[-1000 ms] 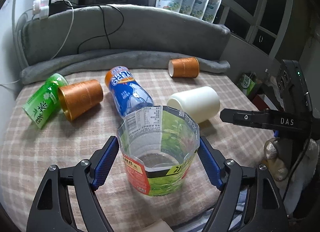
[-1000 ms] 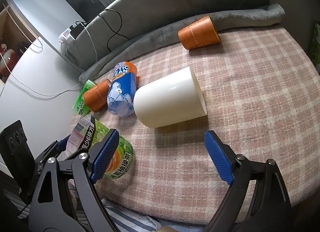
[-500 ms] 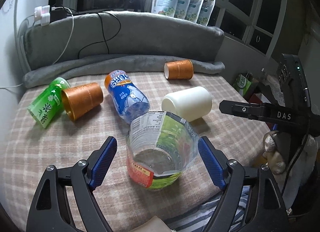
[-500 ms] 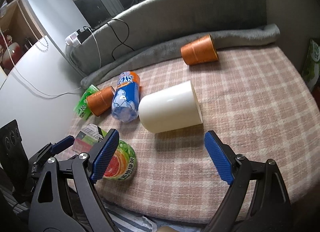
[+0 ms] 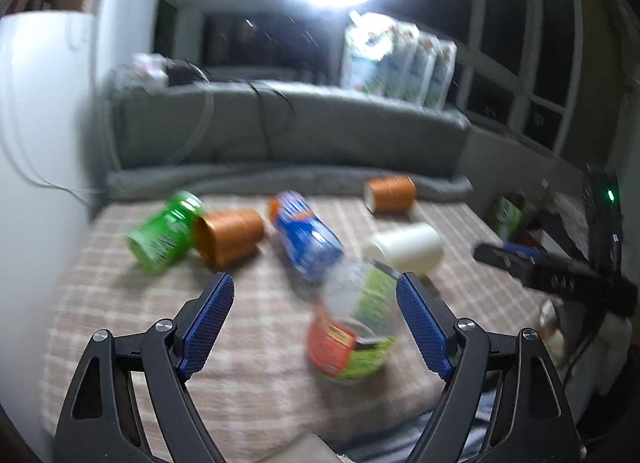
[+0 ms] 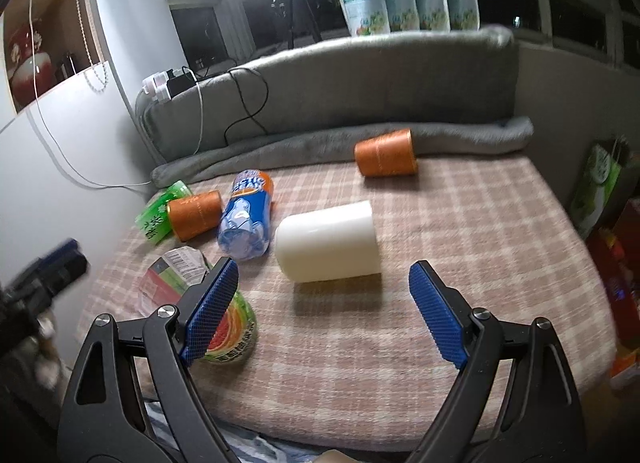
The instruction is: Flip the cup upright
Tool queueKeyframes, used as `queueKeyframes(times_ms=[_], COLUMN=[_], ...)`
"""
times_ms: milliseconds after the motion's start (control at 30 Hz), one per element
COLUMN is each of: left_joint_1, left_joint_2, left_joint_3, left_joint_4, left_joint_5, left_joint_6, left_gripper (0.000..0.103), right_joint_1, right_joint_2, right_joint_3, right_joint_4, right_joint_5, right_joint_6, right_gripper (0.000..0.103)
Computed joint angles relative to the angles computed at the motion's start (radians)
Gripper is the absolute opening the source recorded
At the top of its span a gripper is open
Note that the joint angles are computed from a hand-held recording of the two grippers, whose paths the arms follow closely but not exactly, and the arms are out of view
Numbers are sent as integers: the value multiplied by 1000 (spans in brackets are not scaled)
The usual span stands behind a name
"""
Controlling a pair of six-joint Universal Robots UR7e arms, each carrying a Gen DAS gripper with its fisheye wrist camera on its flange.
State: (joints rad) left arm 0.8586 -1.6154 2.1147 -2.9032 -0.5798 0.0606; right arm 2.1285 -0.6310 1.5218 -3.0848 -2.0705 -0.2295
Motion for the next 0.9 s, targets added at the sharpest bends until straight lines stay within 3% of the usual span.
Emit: queueKeyframes(times_ms=[167, 400, 667, 900], left_joint_1=[-30, -31, -45, -49], left_joint_2=[39, 67, 95, 101], left_joint_3=[25, 7, -8, -13], left_joint_4=[-287, -495, -664, -696], left_joint_5=[138, 185, 209, 200], left_joint_6=[181, 302, 442, 468], left_gripper=[85, 85, 90, 95], right_joint_1=[31, 63, 74, 76], right_joint_2=[34, 68, 83, 84], right_joint_3=[4, -6, -14, -15], right_joint_4=[-167, -312, -357, -363], right_joint_5=[-85, -127, -122, -123], right_joint_6=[-99, -203, -227, -229], right_gripper=[100, 102, 102, 102])
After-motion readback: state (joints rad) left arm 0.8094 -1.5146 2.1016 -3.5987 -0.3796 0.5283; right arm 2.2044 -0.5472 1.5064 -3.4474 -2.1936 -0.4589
